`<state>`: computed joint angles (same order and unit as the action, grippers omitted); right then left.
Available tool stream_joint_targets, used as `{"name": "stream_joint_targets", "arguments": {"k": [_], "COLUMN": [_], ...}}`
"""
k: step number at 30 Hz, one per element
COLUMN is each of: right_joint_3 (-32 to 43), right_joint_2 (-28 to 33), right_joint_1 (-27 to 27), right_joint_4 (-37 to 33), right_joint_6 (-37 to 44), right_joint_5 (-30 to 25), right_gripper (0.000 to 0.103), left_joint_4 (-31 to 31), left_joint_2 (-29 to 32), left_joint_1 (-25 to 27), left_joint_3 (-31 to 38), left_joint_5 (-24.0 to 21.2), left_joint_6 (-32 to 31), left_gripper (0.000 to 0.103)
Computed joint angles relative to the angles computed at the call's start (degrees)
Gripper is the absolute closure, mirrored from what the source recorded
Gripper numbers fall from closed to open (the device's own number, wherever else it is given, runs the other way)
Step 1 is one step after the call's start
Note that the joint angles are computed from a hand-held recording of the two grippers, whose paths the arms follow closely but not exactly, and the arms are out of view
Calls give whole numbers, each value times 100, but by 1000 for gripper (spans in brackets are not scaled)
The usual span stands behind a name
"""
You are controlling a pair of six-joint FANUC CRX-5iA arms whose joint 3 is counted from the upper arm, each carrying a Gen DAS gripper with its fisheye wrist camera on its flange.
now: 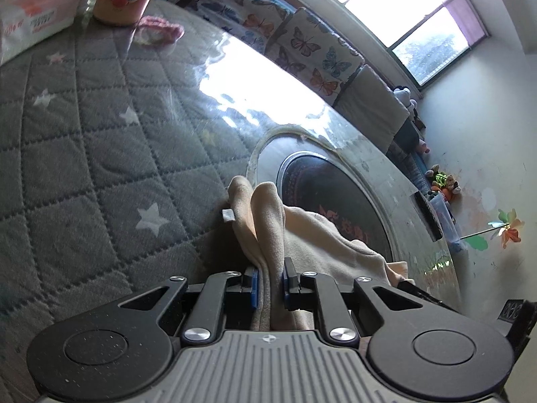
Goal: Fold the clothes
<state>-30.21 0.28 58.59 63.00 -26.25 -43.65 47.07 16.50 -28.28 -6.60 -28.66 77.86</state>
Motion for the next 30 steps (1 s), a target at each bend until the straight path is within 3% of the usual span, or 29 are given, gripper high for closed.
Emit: {"name": "stream_joint_targets", "arguments": {"k": [7,15,26,30], "right_joint_3": [442,1261,2740,3307], "right_joint_2": [189,841,2020,2425], "right_joint_1": [-46,-392,-807,-804], "right_joint_4": [284,596,594,16], "right_joint_6": [454,964,1748,2477], "right_joint_5": [68,774,1748,1847], "right_gripper": [94,95,95,95], "left_joint_4": [283,-145,-1701,-2433], "left_joint_2": [-309,-858,-1186,-1149], "left_joint_1": [47,399,1032,1205], "left_joint_3": [-308,-624,-491,-312], "left_joint_5": [335,767,867,596], "left_joint_6": [-354,-102,1301,2028], "left_gripper": [90,90,90,89]}}
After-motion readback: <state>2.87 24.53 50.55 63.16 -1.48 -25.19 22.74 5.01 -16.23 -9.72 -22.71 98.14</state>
